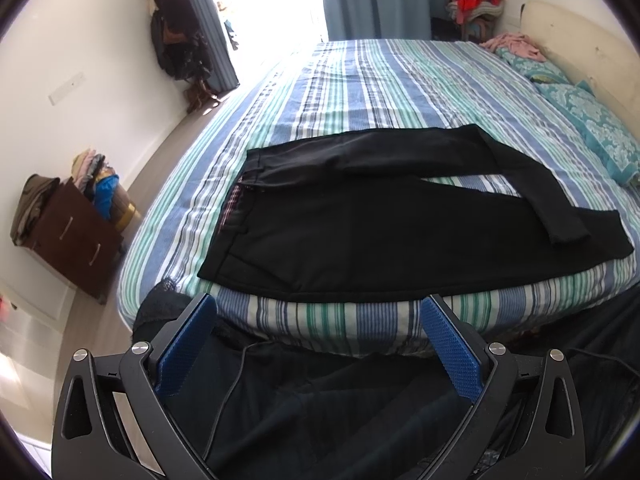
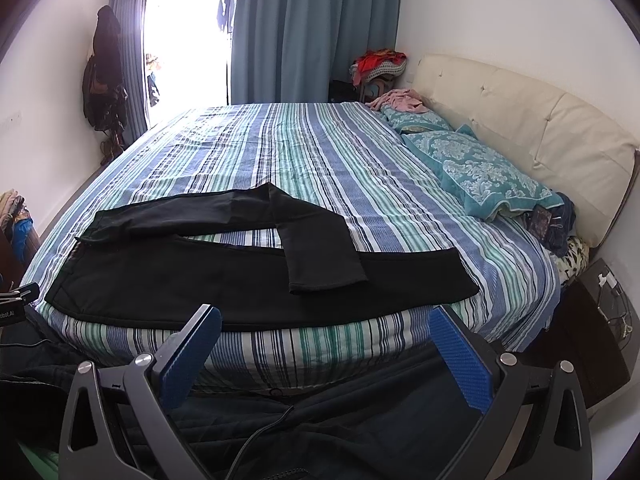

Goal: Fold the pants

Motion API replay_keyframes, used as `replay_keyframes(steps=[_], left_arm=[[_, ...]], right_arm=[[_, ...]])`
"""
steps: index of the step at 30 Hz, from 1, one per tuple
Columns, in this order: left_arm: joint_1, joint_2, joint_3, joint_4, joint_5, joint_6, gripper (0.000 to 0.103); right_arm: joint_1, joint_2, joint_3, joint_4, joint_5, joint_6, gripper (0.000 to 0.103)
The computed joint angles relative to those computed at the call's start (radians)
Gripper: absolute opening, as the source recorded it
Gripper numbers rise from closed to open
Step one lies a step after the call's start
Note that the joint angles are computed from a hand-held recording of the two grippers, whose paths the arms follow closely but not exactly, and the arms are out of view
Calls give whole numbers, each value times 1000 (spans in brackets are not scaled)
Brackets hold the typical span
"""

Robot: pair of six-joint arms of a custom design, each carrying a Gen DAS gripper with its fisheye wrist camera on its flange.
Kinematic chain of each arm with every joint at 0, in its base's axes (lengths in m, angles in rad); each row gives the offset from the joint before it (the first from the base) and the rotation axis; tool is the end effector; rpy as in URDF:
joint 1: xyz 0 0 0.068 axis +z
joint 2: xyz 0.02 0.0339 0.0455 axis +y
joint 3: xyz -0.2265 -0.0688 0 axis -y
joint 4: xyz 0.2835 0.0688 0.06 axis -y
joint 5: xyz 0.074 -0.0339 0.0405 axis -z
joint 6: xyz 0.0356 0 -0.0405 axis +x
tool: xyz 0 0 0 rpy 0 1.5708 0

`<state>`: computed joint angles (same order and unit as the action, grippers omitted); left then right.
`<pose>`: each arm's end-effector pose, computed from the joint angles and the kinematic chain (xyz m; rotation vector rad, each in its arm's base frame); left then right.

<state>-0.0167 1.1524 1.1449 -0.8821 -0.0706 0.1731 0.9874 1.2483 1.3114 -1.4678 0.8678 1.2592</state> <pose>0.2809 -0.0022 0.2933 0.2027 2.4553 0.1549 0.1568 0.1882 0.3104 0.3954 2.2437 -0.2856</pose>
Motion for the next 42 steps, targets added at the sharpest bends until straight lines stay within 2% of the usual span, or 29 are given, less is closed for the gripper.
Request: replay_keyframes(steps=[5,21,30,42], left_arm=[[-3,-5,-3,-1,-1,1,102],[-7,-13,-6,-5,-3,8,102],[-8,-11,-6,-5,-3,8,102],[-3,-14,-16,-4,4,10,102]], right_arm=[[10,4,7,-29,17,29,103],[-6,-25,-34,27,-17,10,103],[-4,12,-8,-21,-15,48,103],[-9,15,-11,6,-45,-10,103]])
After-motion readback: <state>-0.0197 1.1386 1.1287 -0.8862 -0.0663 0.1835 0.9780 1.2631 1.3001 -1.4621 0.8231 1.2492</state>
